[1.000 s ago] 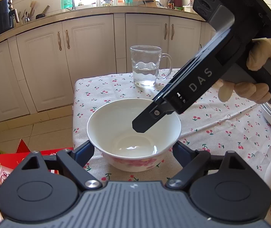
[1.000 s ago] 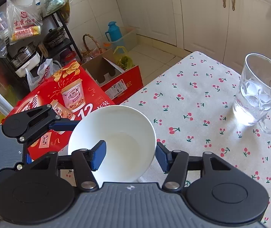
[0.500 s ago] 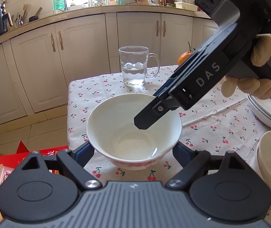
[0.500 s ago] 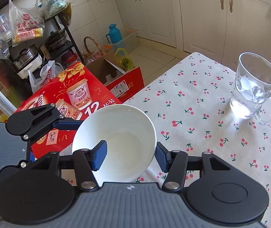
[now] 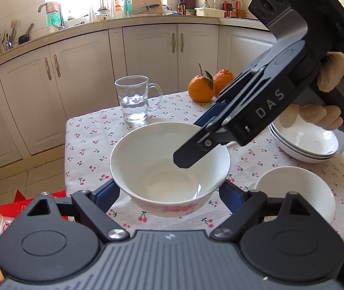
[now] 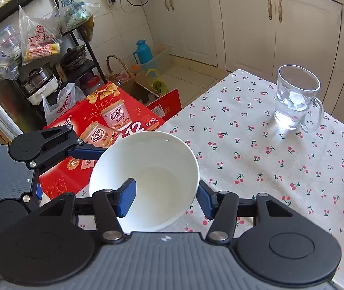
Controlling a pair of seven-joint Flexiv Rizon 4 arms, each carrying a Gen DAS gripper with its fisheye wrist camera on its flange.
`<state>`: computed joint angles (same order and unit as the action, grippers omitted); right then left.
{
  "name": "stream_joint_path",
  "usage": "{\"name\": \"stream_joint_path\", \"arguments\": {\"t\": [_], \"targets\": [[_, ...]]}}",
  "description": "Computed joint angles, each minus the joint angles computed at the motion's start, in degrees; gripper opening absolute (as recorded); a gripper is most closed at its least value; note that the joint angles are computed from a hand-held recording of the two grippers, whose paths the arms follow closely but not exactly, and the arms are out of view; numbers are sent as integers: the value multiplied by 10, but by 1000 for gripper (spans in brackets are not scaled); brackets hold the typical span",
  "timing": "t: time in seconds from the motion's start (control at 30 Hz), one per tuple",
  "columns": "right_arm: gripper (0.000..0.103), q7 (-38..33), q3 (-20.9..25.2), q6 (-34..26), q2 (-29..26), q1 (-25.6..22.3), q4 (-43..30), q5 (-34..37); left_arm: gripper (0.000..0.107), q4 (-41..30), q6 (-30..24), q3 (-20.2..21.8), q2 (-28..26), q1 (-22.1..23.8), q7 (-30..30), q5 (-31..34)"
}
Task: Organize plates and bowls
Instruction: 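Lift the pink-banded bowl with the left gripper and lower it onto the bowl stack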
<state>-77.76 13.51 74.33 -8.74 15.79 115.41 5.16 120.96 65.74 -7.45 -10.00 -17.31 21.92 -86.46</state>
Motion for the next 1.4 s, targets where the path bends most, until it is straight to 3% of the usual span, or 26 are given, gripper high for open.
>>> {"name": "stream_joint_path", "arguments": {"t": [0.43,0.77,1.03,1.4], "targets": [[61,129,-1,21,132,16,138,-98,89,73,-33,12,87,-32,4,1],[61,205,11,21,211,11,216,-153,89,113,-46,15,120,-56,-14,8],[61,236,14,32,238,13,258,-160,89,131,-55,16,126,-63,-40,25],[61,254,10,56,236,16,281,-157,89,132,-57,15,119,-65,-47,29]]}}
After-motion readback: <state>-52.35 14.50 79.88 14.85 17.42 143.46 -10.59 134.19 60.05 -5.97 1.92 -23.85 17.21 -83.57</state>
